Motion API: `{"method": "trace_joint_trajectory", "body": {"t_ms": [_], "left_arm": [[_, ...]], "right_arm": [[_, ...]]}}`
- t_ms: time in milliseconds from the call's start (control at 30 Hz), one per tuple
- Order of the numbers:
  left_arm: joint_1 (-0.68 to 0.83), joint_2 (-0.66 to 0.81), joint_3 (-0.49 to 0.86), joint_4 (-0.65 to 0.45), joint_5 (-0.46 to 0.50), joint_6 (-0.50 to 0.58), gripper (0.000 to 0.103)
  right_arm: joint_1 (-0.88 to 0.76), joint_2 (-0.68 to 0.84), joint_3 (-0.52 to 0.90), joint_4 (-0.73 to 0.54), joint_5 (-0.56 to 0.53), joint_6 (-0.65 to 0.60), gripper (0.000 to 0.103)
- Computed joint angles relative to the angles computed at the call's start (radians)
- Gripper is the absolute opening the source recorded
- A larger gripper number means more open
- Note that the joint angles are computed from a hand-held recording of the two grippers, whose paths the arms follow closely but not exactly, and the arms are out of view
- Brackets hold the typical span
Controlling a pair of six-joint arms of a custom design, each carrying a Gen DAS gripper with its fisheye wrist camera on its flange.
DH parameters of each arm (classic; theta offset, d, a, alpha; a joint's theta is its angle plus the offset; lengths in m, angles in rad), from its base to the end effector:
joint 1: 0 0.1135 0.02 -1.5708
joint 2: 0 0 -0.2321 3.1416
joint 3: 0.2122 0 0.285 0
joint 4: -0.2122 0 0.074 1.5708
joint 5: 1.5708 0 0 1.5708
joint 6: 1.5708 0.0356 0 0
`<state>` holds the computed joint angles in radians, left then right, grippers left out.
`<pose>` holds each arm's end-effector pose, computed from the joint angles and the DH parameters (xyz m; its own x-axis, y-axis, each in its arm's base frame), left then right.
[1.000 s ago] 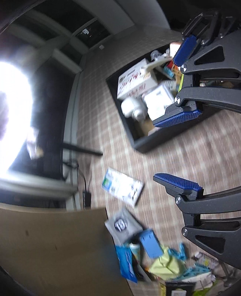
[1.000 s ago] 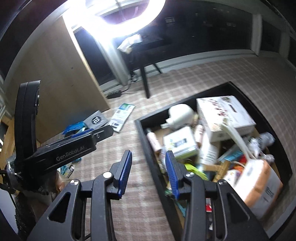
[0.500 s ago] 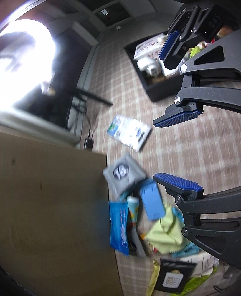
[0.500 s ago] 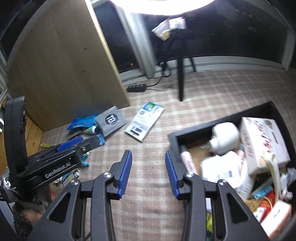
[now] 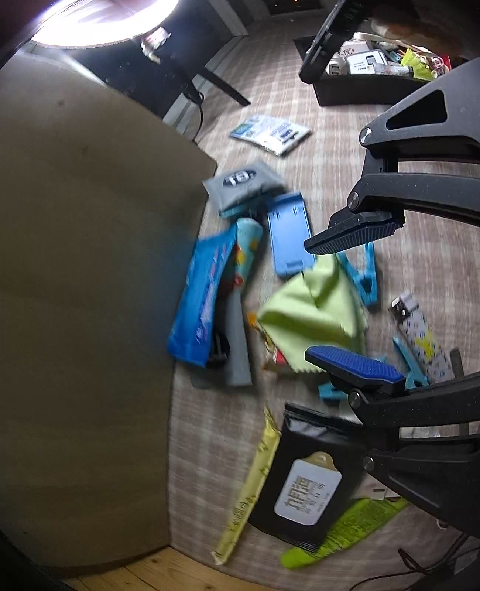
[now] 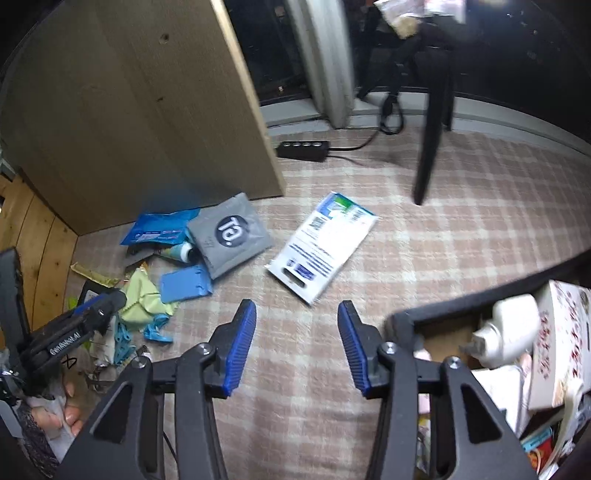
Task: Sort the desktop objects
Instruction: 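Move both open grippers back toward the items on the floor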
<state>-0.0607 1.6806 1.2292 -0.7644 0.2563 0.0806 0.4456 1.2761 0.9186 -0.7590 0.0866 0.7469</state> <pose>0.3588 -0.0308 0.1750 -0.9211 0.1340 -0.3656 0.2215 0.9525 -0.2089 0.2564 0.1190 0.1960 -0.8634 0.3377 -0.3748 0.2609 0.9348 0.2411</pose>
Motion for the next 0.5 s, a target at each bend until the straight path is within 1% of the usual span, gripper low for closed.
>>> {"method": "trace_joint_trajectory", "body": {"t_ms": [200, 333, 500], "left_arm": [[0.04, 0.015, -0.024, 0.01, 0.026, 0.008, 0.048], [0.039, 0.027, -0.037, 0.023, 0.001, 0.026, 0.048], [0.04, 0.051, -0.03, 0.031, 0.009, 0.008, 0.045]], "right_arm": [[0.07, 0.14, 0.079, 0.071, -0.049, -0.042, 0.045], [0.135, 0.215, 0.108, 0.134, -0.086, -0.069, 0.045], [0.231, 0.319, 0.166, 0.174, -0.078, -0.138, 0.045]]}}
